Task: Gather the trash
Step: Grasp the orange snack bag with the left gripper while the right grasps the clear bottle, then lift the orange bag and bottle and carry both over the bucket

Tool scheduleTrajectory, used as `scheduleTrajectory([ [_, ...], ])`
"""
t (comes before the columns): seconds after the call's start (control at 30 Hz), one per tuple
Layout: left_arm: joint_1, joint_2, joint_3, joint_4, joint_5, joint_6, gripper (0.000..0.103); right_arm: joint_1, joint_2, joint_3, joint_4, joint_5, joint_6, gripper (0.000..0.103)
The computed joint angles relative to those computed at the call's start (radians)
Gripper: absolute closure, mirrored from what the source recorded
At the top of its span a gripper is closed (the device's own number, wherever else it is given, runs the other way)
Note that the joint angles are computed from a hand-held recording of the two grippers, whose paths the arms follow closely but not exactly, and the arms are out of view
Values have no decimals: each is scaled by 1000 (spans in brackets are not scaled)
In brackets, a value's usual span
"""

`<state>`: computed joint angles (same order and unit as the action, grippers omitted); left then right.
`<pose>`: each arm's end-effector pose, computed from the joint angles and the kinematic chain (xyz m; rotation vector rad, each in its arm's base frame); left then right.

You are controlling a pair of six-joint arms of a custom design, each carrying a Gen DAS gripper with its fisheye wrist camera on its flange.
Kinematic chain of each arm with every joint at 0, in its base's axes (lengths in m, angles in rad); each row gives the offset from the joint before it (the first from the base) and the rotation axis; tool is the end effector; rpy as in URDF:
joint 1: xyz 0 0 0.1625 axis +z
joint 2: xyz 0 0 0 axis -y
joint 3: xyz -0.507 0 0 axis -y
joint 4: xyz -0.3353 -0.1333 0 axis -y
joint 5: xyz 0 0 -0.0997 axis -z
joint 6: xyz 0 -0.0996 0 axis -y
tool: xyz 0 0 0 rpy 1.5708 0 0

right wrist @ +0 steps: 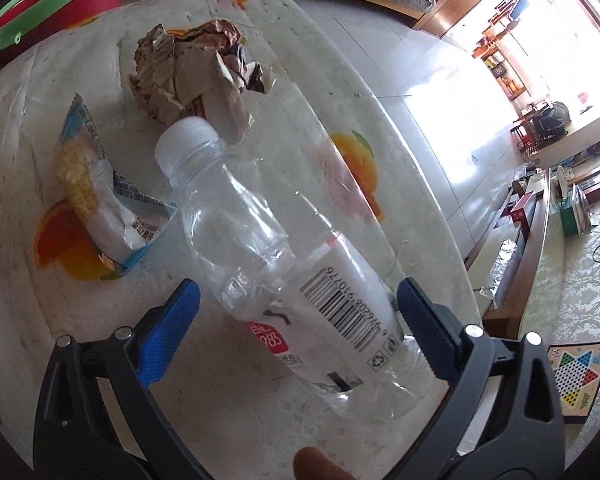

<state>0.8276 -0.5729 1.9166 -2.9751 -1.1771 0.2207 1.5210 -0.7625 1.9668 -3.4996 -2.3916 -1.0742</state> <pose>-0.2842 -0.5627 0.0249 1.2682 2.4606 -0.2237 0.0302 -0.6087 0.2149 0.7218 -1.9848 0.1851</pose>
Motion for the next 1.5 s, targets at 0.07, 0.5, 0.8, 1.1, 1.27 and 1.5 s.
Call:
scheduleTrajectory([
  [0.07, 3, -1, -1, -1, -1, 1, 58, -2, -21, -1, 66, 12, 95, 32],
  [0.5, -14, -37, 26, -32, -6, -17, 58, 59, -96, 168, 13, -39, 501, 36],
  [0.8, -32, -125, 73, -70, 22, -58, 58, 209, -142, 310, -187, -111, 686, 36],
  [1.1, -41, -207, 101, -86, 72, -95, 58, 320, -129, 322, -246, -163, 830, 36],
  [1.27, -28, -240, 91, -90, 97, -92, 58, 371, -103, 286, -241, -169, 857, 36],
  [1.5, 17, -271, 71, -91, 123, -86, 58, 423, -52, 202, -216, -163, 876, 36],
])
